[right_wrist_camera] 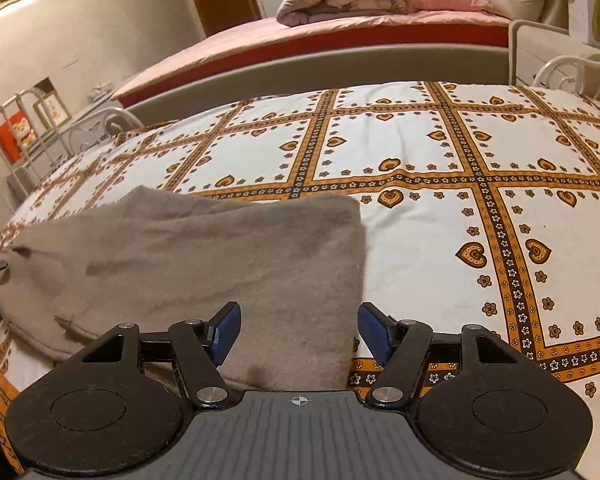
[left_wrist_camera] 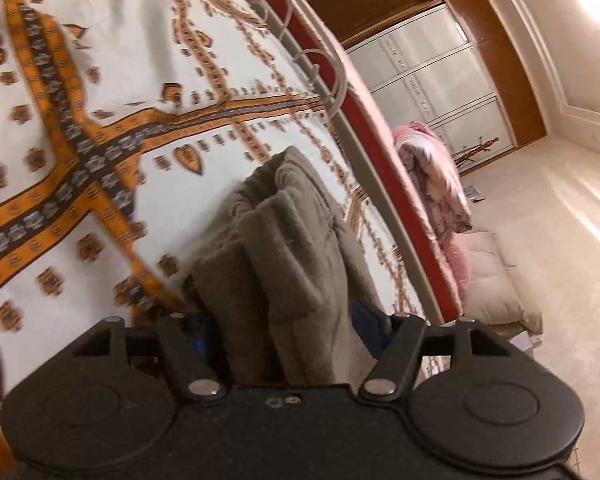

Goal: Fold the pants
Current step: 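Grasp the grey pants' folded end with the left gripper and lift it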

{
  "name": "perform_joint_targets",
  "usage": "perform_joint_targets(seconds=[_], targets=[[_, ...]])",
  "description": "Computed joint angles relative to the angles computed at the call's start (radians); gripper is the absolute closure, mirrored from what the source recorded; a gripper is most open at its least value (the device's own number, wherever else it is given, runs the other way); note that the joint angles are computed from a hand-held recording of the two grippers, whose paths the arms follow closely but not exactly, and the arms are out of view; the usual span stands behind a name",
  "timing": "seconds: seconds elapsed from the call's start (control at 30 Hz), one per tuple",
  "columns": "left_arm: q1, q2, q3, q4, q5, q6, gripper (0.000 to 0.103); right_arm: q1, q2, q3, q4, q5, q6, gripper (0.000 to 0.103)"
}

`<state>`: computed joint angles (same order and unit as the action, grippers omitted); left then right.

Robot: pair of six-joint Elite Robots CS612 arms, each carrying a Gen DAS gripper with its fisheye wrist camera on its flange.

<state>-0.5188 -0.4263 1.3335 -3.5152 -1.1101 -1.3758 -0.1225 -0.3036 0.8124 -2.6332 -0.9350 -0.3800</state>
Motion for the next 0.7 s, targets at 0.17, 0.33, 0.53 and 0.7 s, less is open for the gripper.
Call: perform_joint_targets(seconds=[0.17, 0.33, 0.53, 0.7], targets=[[0.012, 0.04, -0.066, -0.015, 0.001, 0.046, 0.043, 0.002, 0.011, -0.021, 0.017, -0.001, 0.015, 0.038], [0.016, 0.053, -0.09, -0.02, 0.003, 0.053, 0.041, 0.006, 0.024, -0.044, 0.014, -0.018, 0.032, 0.038], [0.012, 0.007, -0.025, 0.038, -0.02, 0.053, 0.065, 0.011, 0.052, -0.11, 0.079, 0.0, 0.029, 0.038], [0.006, -0.01, -0.011, 0.068, -0.003, 0.059, 0.067, 0.047, 0.042, -0.095, 0.152, -0.185, -0.145, 0.036]])
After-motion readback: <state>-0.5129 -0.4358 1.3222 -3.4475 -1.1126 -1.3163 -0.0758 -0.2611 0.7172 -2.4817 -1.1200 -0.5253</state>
